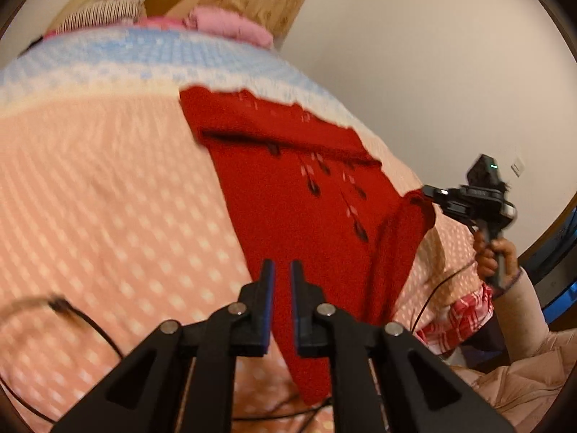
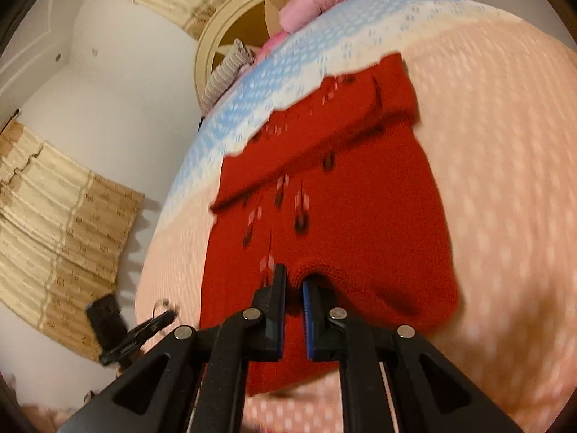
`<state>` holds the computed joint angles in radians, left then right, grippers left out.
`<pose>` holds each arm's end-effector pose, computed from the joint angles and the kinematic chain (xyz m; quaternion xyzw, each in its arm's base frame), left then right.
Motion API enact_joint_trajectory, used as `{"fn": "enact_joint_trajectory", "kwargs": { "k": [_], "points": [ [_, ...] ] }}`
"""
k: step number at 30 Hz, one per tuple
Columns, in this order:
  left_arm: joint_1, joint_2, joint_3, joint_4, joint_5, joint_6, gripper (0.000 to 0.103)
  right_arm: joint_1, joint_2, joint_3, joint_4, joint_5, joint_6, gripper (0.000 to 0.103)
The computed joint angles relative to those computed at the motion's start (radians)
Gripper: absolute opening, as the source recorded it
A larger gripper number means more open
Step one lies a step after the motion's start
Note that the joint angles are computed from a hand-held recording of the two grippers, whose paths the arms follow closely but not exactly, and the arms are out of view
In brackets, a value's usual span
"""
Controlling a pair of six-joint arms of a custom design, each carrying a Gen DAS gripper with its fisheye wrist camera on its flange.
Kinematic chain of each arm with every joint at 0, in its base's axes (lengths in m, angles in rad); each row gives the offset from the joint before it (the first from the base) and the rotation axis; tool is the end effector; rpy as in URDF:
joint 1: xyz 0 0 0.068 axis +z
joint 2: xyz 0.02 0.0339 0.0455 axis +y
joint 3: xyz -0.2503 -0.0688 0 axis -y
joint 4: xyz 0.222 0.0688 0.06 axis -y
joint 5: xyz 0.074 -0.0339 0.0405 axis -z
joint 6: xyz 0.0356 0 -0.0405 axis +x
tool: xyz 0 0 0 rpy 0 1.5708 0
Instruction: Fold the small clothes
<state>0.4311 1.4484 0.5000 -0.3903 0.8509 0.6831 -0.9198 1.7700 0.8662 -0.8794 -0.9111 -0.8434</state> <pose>0.1838 0.0551 0.1217 0.1611 0.8915 -0.2922 0.3063 0.1641 -0.1689 0.1279 0.0807 0.8905 0.3517 0.2771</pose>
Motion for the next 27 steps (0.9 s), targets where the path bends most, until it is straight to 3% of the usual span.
{"fn": "enact_joint_trajectory", "kwargs": {
  "k": [4, 6, 9, 16, 19, 20, 21, 27],
  "points": [
    [0.013, 0.012, 0.051, -0.025, 0.006, 0.067, 0.031, 0.083, 0.094, 0.087, 0.225, -0.029, 0.296, 0.007],
    [-0.006, 0.032, 0.059, -0.005, -0.002, 0.079, 0.047, 0.104, 0.15, 0.109, 0.352, -0.013, 0.427, 0.007],
    [-0.054, 0.085, 0.069, 0.067, -0.008, 0.029, 0.068, 0.135, 0.209, 0.11, 0.454, 0.028, 0.504, 0.007],
    [-0.156, 0.24, 0.112, 0.116, -0.016, -0.1, 0.068, 0.136, 0.177, 0.035, 0.525, 0.048, 0.507, 0.011],
    [-0.144, 0.199, 0.012, 0.197, -0.04, -0.123, 0.068, 0.106, 0.106, -0.004, 0.5, 0.032, 0.449, 0.034],
    [-0.129, 0.195, -0.009, 0.194, -0.038, -0.119, 0.068, 0.086, 0.061, -0.035, 0.498, 0.02, 0.422, 0.051],
    [-0.119, 0.188, -0.025, 0.193, -0.04, -0.118, 0.068, 0.072, 0.026, -0.059, 0.5, 0.012, 0.407, 0.061],
    [-0.114, 0.198, -0.088, 0.244, -0.018, -0.163, 0.067, 0.003, -0.158, -0.179, 0.489, -0.014, 0.278, 0.061]
  ]
}}
